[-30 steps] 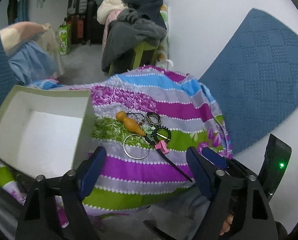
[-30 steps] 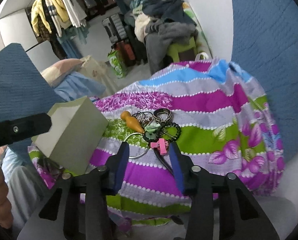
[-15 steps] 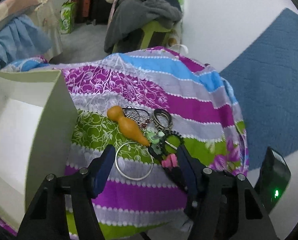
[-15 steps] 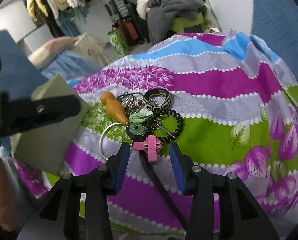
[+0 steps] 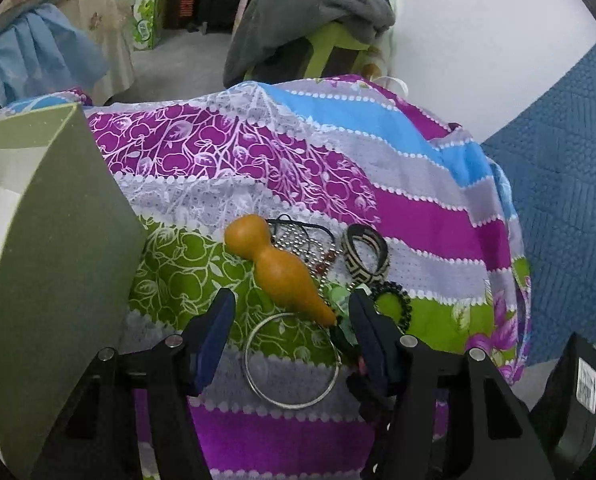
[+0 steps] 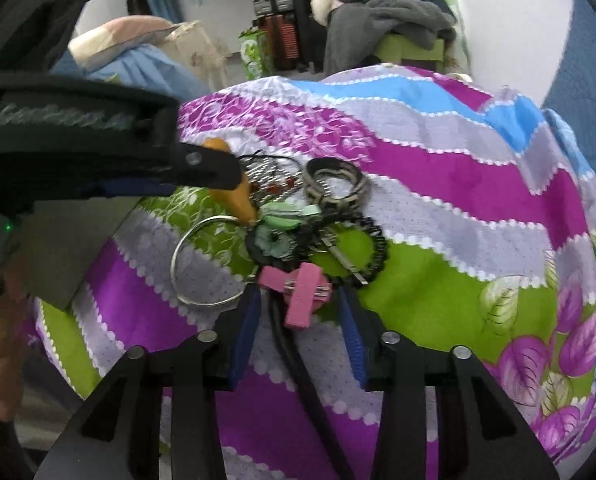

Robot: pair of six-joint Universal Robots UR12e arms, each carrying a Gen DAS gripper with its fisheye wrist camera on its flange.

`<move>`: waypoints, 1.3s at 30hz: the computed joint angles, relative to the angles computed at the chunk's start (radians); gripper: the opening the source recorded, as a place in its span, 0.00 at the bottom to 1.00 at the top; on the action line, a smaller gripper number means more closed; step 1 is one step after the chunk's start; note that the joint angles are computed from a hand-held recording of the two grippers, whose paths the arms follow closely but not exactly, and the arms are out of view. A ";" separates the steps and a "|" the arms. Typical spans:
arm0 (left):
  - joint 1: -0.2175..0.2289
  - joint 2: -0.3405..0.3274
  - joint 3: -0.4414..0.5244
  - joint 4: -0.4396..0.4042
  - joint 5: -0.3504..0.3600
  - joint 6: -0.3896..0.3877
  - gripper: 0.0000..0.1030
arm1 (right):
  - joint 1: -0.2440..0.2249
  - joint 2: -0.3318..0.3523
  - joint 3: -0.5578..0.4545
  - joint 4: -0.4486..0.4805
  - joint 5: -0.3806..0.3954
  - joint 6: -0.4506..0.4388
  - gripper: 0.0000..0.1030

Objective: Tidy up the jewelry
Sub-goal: 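Reach both tools to the pile, closing left on orange pendant while right closes on pink clip, then lift the orange pendant with the left tool while the right tool lifts the pink clip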

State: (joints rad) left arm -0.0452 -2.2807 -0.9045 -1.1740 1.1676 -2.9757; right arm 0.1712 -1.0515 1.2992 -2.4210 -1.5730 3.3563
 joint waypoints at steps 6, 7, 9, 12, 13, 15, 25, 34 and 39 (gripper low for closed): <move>-0.001 -0.017 0.017 -0.016 0.004 -0.033 0.47 | -0.001 0.000 -0.001 0.004 -0.003 -0.002 0.12; -0.003 -0.019 0.019 -0.019 0.008 -0.035 0.47 | -0.002 0.001 -0.002 0.002 0.002 0.001 0.12; -0.003 -0.019 0.014 -0.004 0.007 -0.042 0.47 | -0.004 -0.003 0.004 -0.007 0.008 0.007 0.11; -0.005 -0.023 0.018 -0.003 0.011 -0.053 0.47 | -0.005 -0.008 0.009 -0.016 0.009 0.005 0.10; -0.005 -0.025 0.017 0.002 0.006 -0.060 0.47 | -0.005 -0.009 0.010 -0.018 0.011 0.005 0.10; -0.006 -0.023 0.008 0.031 0.009 -0.066 0.47 | -0.004 -0.010 0.009 -0.022 0.008 0.005 0.09; -0.003 -0.023 -0.005 0.082 -0.002 -0.086 0.31 | -0.005 -0.021 0.020 -0.044 -0.019 0.023 0.09; 0.015 0.029 -0.067 0.065 -0.044 -0.004 0.31 | 0.005 -0.008 -0.005 -0.025 -0.051 0.059 0.06; 0.031 0.073 -0.122 0.055 -0.064 0.059 0.31 | -0.008 -0.001 -0.005 -0.027 0.002 0.125 0.28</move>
